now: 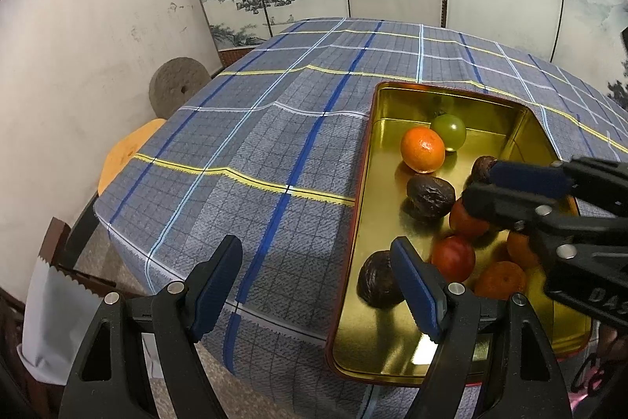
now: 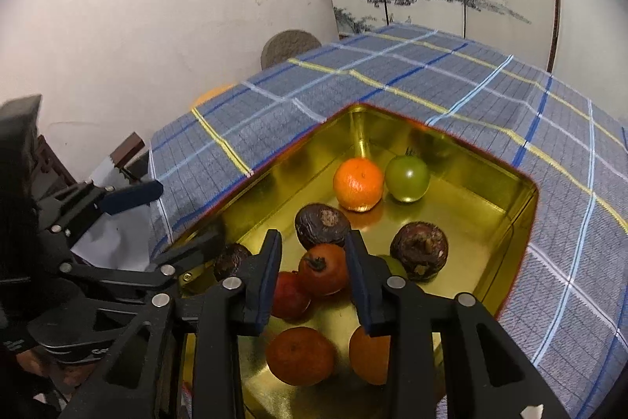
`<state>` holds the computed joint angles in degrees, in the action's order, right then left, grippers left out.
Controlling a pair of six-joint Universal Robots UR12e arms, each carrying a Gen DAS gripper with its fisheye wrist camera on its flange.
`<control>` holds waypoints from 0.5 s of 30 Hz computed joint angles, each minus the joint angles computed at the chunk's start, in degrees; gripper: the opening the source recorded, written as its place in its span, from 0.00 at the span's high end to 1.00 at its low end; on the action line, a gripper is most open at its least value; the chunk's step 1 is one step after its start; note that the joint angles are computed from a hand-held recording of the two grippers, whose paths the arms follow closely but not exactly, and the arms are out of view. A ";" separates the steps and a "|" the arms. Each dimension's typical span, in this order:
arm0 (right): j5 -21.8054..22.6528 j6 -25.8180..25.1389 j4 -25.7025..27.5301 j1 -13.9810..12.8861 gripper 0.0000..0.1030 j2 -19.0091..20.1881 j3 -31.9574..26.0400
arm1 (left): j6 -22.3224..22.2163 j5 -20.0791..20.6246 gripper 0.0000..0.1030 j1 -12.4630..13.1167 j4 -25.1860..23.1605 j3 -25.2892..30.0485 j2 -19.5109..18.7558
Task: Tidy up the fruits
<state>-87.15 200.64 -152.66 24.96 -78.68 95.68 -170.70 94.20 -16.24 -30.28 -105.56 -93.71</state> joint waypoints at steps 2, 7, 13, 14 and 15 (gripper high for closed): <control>-2.79 0.20 -1.40 0.61 0.64 -0.45 0.33 | 0.06 0.09 0.24 -0.03 0.32 -0.08 -0.04; -12.99 -1.57 -4.36 3.28 0.53 -1.57 0.88 | 0.50 -1.23 0.24 0.15 2.63 -0.90 0.58; -25.89 -4.56 -10.68 7.31 0.33 -2.99 2.54 | -2.44 -4.87 0.24 1.11 6.97 -2.40 2.69; -27.48 -4.99 -11.34 7.82 0.31 -3.21 2.75 | -3.52 -5.95 0.24 1.40 7.50 -2.58 3.19; -29.16 -5.65 -12.20 8.40 0.30 -3.55 3.11 | -4.45 -6.38 0.19 1.57 7.79 -2.64 3.55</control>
